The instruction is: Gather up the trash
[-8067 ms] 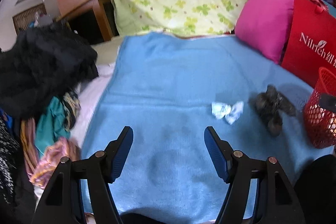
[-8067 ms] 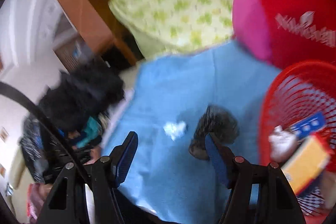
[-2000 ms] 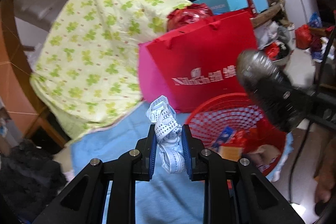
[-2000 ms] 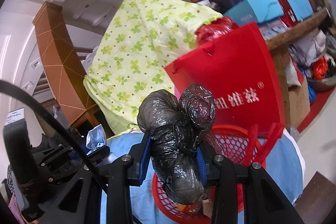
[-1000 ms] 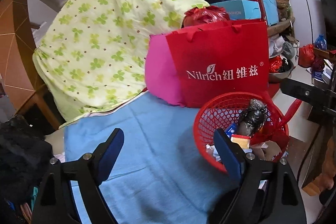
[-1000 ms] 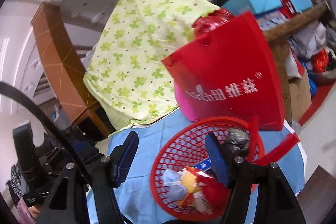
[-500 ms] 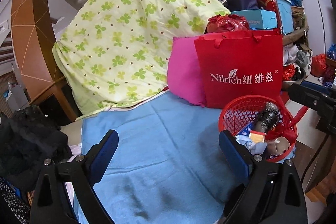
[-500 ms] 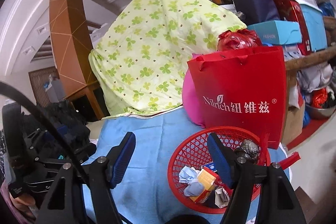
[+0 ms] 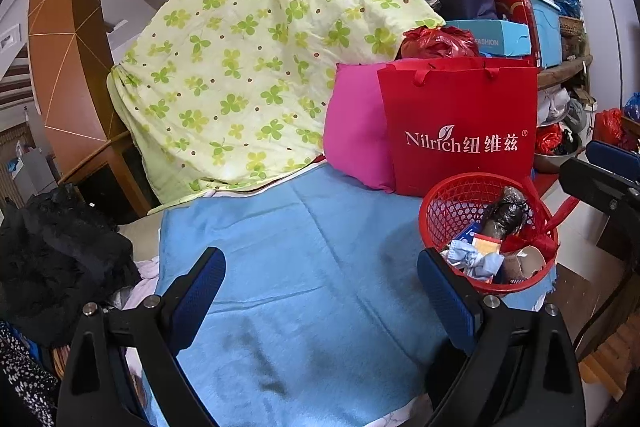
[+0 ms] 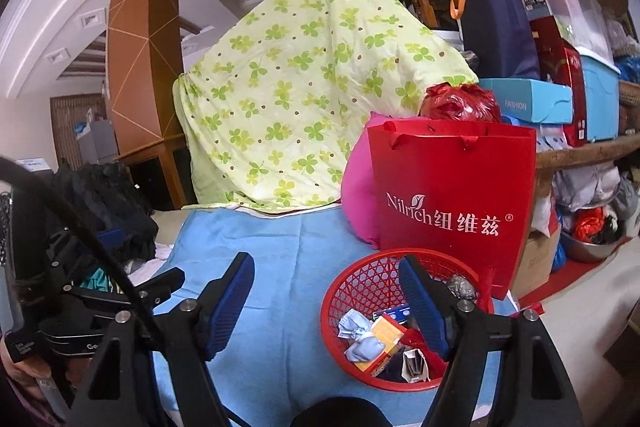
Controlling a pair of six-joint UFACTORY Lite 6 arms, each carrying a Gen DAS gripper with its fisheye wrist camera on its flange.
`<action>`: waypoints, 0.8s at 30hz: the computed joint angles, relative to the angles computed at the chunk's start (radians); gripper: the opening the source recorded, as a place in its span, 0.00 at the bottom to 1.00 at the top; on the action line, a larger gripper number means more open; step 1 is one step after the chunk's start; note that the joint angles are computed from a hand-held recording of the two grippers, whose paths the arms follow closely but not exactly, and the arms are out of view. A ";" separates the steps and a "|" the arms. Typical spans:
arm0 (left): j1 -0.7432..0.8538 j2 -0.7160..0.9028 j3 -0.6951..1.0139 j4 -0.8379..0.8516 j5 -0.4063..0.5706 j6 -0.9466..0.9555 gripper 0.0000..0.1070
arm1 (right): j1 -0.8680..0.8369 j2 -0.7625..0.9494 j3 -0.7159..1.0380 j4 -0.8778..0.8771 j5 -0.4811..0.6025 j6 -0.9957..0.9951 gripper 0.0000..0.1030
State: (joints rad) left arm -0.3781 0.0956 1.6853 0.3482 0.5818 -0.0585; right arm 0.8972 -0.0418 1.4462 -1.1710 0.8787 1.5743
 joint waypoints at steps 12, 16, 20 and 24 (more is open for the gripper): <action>0.110 -0.140 -0.072 -0.139 -0.017 0.111 0.90 | 0.115 0.117 0.208 0.036 0.199 -0.119 0.77; 0.155 -0.164 -0.077 -0.190 -0.013 0.162 0.90 | 0.142 0.161 0.290 0.047 0.259 -0.155 0.77; 0.199 -0.186 -0.083 -0.241 -0.009 0.205 0.90 | 0.164 0.214 0.378 0.070 0.306 -0.195 0.78; 0.227 -0.201 -0.084 -0.277 -0.003 0.235 0.90 | 0.181 0.256 0.447 0.085 0.336 -0.226 0.78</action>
